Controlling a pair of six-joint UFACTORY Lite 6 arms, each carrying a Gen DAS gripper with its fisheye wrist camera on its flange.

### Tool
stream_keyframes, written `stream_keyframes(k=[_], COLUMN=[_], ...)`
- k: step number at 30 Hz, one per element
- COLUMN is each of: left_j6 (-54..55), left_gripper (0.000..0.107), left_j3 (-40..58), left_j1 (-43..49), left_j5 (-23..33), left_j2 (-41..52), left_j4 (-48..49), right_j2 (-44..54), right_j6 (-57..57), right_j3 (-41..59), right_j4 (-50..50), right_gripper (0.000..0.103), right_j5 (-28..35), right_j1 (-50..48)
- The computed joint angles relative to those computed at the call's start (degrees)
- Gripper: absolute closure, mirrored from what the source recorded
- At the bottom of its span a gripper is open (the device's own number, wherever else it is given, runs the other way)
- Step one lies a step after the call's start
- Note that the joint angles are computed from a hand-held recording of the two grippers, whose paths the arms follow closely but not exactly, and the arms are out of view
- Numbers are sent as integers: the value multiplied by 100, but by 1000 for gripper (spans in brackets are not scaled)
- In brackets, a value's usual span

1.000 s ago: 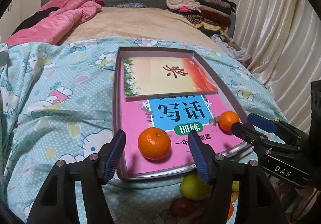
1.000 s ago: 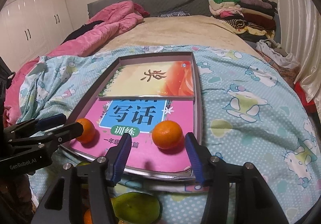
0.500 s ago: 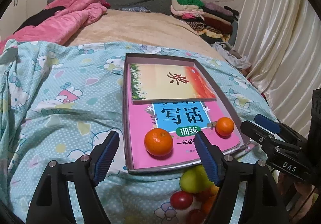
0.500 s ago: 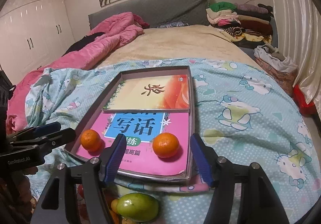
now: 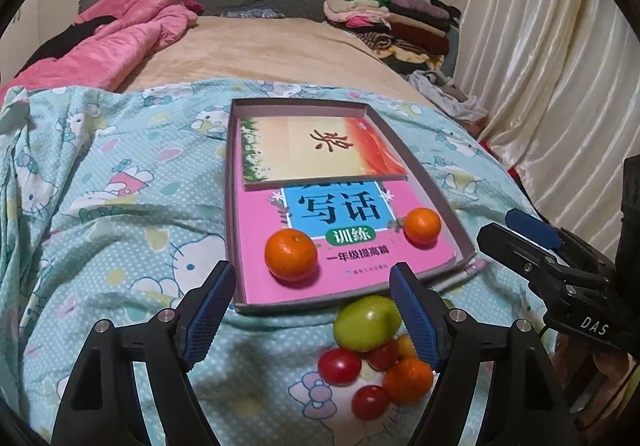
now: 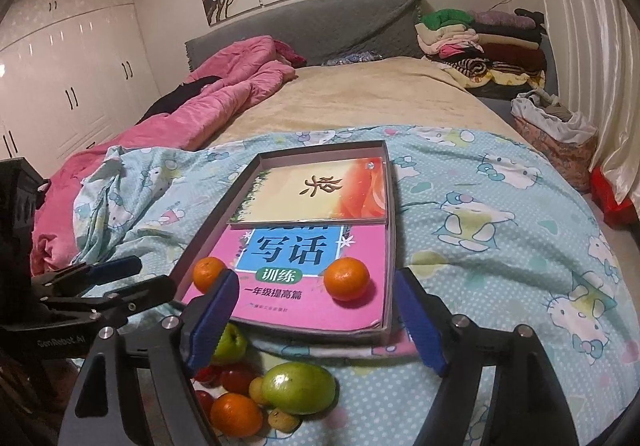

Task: Organize fruits
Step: 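Pull both open tools back from the tray toward the fruit pile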

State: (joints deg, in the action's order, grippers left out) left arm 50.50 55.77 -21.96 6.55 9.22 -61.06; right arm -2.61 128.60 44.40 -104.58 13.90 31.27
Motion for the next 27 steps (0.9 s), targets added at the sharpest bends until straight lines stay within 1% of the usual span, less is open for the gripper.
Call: stream_keyframes(k=[5, 8, 10, 12, 18, 21, 27], left_j6=[-655, -1428, -1718, -1729, -2150, -2354, -2272], left_gripper=[27, 27, 27, 27, 27, 27, 27], left_j3=[-90, -115, -115, -115, -115, -111, -69], left_j1=[-98, -191, -224, -235, -268, -288, -275], left_j5=[23, -10, 2, 62, 132, 148, 250], left_j2=[-105, -123, -114, -112, -97, -77, -8], left_j4=[708, 1513, 1828, 1842, 2280, 2483, 2400], right_j2=[-219, -236, -223, -223, -192, -164, -98], right_j6=[-847, -1444, -1740, -1972, -2540, -2688, -2943], right_j3=[-89, -74, -64, -67, -42, -35, 1], right_j4=[1010, 1647, 1962, 2242, 2942, 3098, 3421], right_gripper=[24, 24, 24, 24, 24, 24, 24], right_j5=[112, 271, 325, 330, 529, 566, 651], right_j1=[232, 372, 406, 430, 613, 667, 749])
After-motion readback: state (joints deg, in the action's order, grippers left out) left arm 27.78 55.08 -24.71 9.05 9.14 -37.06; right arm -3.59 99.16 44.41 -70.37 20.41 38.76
